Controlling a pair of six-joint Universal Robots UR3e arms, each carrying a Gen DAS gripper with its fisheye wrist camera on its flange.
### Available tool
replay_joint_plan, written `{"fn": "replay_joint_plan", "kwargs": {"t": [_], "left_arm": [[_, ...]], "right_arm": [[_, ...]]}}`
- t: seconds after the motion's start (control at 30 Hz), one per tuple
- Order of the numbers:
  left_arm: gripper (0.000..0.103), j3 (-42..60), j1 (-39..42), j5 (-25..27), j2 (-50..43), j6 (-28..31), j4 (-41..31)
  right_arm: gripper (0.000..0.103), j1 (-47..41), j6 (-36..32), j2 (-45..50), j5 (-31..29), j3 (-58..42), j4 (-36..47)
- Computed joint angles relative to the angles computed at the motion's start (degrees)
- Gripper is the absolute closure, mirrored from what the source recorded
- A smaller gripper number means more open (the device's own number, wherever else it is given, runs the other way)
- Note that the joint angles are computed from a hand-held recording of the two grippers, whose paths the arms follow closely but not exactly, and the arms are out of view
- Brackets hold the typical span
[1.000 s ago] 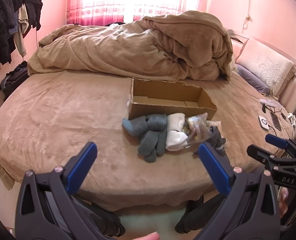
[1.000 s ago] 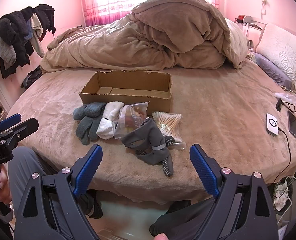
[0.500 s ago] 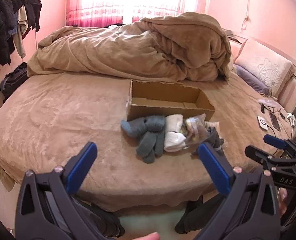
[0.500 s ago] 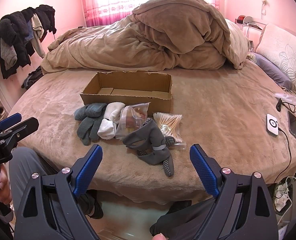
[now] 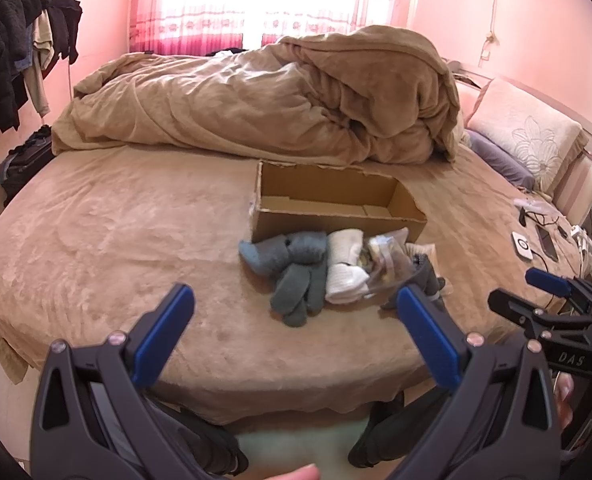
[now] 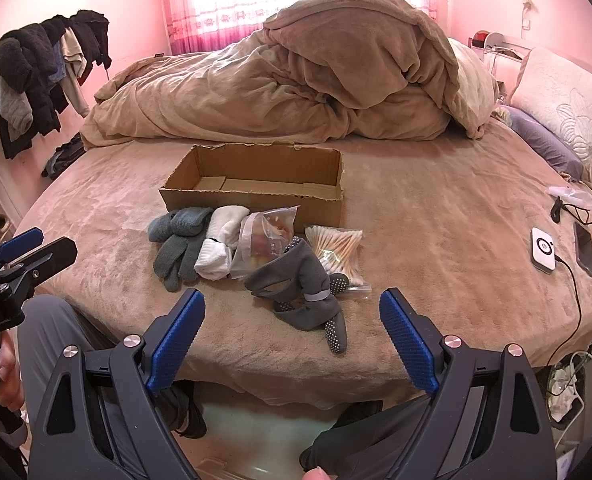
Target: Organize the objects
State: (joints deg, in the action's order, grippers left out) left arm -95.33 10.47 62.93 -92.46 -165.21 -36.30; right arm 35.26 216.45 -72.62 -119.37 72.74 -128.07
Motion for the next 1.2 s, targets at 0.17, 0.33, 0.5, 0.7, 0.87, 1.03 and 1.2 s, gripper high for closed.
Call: {"fn": "replay_joint_plan", "kwargs": {"t": [0.17, 0.33, 0.5, 0.7, 0.87, 1.03, 1.2], "left_arm": [[0.000, -0.6, 0.5, -0.3, 0.6, 0.1, 0.3], [0.000, -0.9, 0.7, -0.6, 1.1, 0.2, 0.4], [0.000, -1.0, 0.8, -1.2, 1.9, 0.6, 0.1], [0.000, -0.7, 0.8, -1.8, 2.4, 0.7, 0.2], [0.000, 0.3, -0.2, -1.2, 1.4, 0.6, 0.1], [0.000, 1.6, -1.0, 0.1, -0.6, 0.2, 0.1], [0.000, 3.1, -2.1, 1.2, -3.7, 0.1, 0.6]], "right_arm": [[0.012, -0.1, -0.3, -0.3, 0.1, 0.3, -0.3], [0.012, 0.0, -0.1, -0.1, -0.1, -0.5, 0.2], [0.012, 0.0, -0.1, -0.3, -0.1, -0.5, 0.0], [0.012, 0.0, -0.2, -0.3, -0.2, -0.3, -0.1], [0.012, -0.3, -0.6, -0.5, 0.0, -0.1, -0.6], [0.012, -1.3, -1.1, -0.4, 0.8, 0.1, -1.0], [0.012, -2.3, -2.2, 0.0, 1.6, -0.2, -1.5]]}}
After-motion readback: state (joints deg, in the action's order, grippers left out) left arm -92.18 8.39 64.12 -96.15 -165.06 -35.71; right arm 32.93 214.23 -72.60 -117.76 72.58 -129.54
